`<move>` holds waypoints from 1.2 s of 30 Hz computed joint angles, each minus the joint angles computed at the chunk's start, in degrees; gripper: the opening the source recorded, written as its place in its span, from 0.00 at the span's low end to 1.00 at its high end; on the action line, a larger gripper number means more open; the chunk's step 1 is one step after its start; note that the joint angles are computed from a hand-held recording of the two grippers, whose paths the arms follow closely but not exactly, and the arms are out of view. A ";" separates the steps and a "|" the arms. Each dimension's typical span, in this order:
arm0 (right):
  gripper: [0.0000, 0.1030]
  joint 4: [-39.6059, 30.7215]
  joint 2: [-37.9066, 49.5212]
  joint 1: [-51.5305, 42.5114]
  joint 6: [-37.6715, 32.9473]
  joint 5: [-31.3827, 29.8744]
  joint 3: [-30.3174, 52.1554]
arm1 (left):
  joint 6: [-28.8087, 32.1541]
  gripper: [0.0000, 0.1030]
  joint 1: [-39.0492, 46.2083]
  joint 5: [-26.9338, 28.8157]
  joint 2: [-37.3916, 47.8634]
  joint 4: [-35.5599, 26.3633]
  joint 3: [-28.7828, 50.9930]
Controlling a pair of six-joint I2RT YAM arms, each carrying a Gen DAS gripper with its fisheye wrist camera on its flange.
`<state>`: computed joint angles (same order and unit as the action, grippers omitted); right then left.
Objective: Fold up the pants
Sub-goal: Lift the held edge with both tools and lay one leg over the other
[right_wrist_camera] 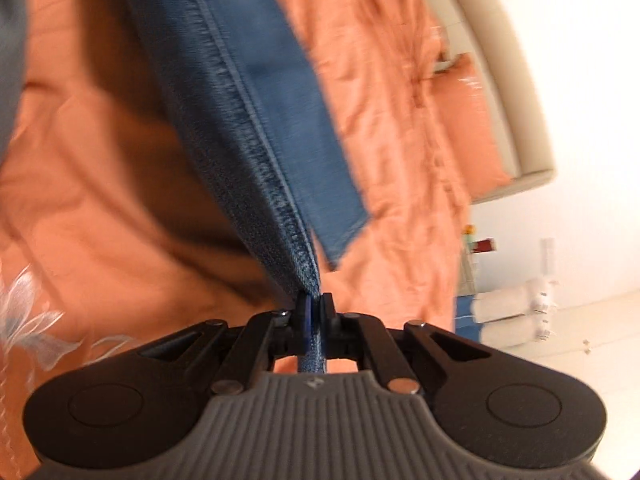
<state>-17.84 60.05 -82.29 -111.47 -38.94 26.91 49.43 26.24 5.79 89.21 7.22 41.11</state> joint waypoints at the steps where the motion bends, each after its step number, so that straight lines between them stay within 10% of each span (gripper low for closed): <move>1: 0.00 1.98 -0.53 2.09 3.90 0.80 0.00 | -0.84 0.17 -0.61 -0.37 -0.15 0.23 0.48; 12: 0.00 23.82 15.48 31.47 31.96 25.14 8.74 | -6.77 0.17 -12.77 -11.01 12.91 -4.85 23.13; 26: 0.00 32.46 63.75 51.94 39.15 47.72 40.42 | -7.33 0.17 -22.56 -24.75 62.97 -25.09 82.52; 36: 0.00 35.39 74.33 53.16 38.71 49.36 44.75 | -4.33 0.17 -22.72 -25.21 67.06 -20.63 82.39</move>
<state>17.55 134.38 -29.13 -72.76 10.42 71.66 45.10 3.52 -19.42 156.27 -13.42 123.49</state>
